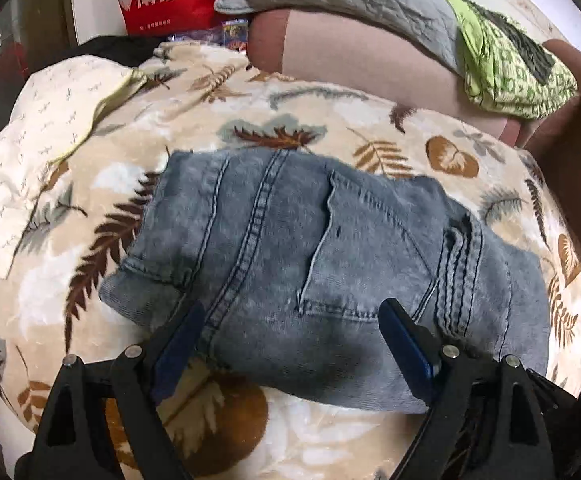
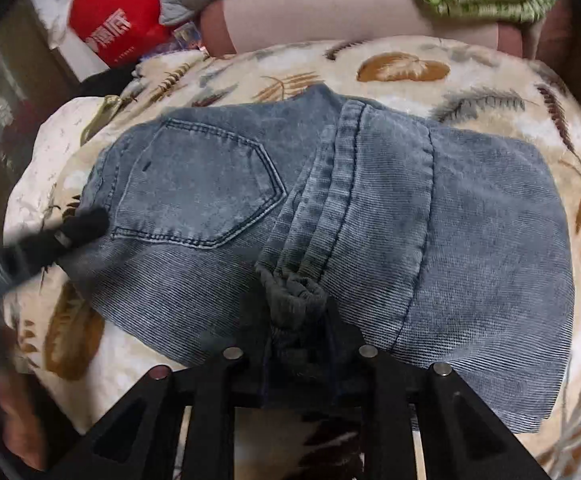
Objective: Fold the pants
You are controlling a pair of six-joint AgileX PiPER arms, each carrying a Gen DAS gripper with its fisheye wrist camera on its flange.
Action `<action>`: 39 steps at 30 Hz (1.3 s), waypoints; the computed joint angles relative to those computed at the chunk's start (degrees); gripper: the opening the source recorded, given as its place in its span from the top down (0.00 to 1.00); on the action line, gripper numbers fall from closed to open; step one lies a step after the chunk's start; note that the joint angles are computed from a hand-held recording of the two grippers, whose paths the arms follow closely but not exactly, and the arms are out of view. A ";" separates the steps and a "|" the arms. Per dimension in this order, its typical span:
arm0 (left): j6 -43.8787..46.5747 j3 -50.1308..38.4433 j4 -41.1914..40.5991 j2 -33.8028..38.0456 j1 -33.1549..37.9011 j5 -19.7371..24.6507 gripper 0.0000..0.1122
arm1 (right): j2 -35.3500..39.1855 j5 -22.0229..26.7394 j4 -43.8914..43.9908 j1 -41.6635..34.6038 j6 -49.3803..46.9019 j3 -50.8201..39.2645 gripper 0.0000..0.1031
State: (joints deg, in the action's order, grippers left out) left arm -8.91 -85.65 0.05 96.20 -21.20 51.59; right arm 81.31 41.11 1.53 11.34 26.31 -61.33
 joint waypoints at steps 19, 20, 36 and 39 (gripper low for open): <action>-9.73 -3.82 14.53 12.10 -22.53 1.15 0.18 | -5.86 22.36 55.74 -50.53 -48.76 11.13 0.42; -9.81 -4.39 14.48 12.26 -22.60 1.80 0.18 | -5.23 23.13 56.04 -51.06 -49.10 8.79 0.42; -6.48 -4.73 9.24 8.63 -22.22 -1.09 0.18 | 18.92 25.76 51.80 -51.43 -44.56 -18.53 0.42; -7.42 -7.41 12.20 12.21 -24.55 1.10 0.18 | 23.54 25.73 49.12 -50.60 -42.09 -23.19 0.42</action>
State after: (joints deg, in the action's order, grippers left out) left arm -16.33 -93.06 12.25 108.41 -45.75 52.69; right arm 104.85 66.84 50.64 -39.26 -15.77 -84.52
